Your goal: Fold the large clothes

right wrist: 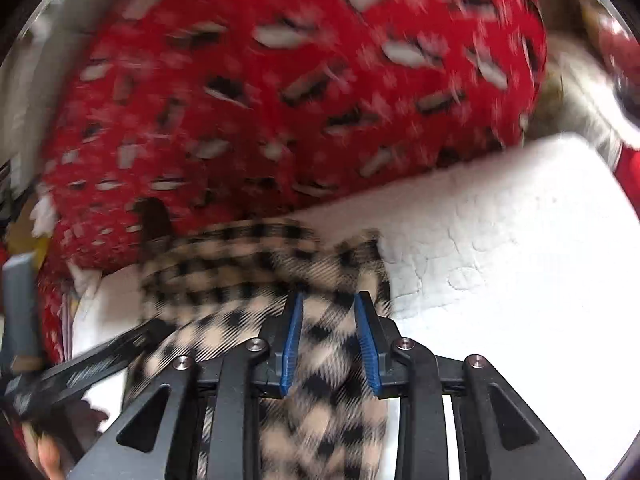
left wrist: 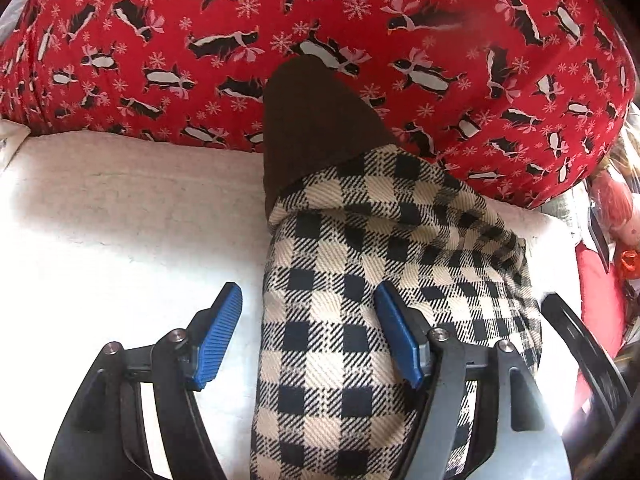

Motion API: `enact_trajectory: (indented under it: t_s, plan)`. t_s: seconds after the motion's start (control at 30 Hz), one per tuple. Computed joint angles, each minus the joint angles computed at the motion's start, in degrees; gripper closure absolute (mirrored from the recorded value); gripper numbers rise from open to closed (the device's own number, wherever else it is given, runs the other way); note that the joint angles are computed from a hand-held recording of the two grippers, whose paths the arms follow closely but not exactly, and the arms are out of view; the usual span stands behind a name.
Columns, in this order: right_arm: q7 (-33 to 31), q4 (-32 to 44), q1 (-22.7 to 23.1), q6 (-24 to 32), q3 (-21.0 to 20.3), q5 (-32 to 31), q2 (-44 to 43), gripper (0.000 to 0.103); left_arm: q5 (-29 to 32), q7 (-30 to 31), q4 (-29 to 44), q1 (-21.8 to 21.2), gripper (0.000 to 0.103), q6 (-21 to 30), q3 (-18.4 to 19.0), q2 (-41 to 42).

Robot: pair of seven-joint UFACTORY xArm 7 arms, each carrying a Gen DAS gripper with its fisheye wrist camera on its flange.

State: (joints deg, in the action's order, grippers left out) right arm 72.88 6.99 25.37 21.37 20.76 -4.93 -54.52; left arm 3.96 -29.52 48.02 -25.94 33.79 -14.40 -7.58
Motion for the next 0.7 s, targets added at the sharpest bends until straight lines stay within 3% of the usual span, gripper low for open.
enact_trajectory:
  t_s: [0.03,0.1,0.17,0.23,0.33,0.4,0.53,0.57,0.63,0.7]
  plan:
    - [1.5,0.0,0.3,-0.1,2.5,0.3,-1.4,0.073,0.1,-0.2,-0.2,0.0,0.034,0.2,0.0,-0.5]
    - [4.7,-1.3,3.8,1.0,2.9,-0.9,-5.3,0.064,0.9,-1.0,-0.7,0.0,0.034,0.7,-0.4,-1.4]
    - [2.1,-0.4,4.8,-0.7,1.6,0.4,0.3,0.055,1.1,-1.1,-1.1,-0.1,0.034,1.9,-0.6,-2.8]
    - [0.1,1.2,6.3,2.6,1.9,1.4,4.1,0.054,-1.4,1.3,-1.8,-0.7,0.034,4.4,0.2,-5.3]
    - [6.6,-0.4,9.3,6.1,4.0,2.3,-4.2,0.051,-8.3,8.0,-6.6,-2.6,0.034,4.8,2.5,-13.1]
    - [10.8,-2.4,11.3,3.0,7.0,1.4,-8.1,0.051,-11.1,10.4,-11.2,-3.4,0.033,5.0,3.0,-18.7]
    - [5.4,2.4,15.9,8.0,6.4,2.4,5.1,0.052,-11.4,11.8,-17.3,-4.0,0.025,6.9,1.4,-22.7]
    - [7.0,2.5,16.8,8.6,6.6,0.7,5.3,0.052,-12.5,12.0,-18.2,-4.4,0.024,6.8,1.7,-23.5]
    - [9.0,2.3,18.6,12.0,6.1,2.3,1.1,0.052,-16.1,13.0,-19.7,-5.5,0.024,7.8,4.1,-26.1]
    - [15.0,-0.1,20.6,15.7,8.8,3.3,-7.6,0.048,-18.6,13.6,-20.8,-5.8,0.024,9.0,5.1,-28.0]
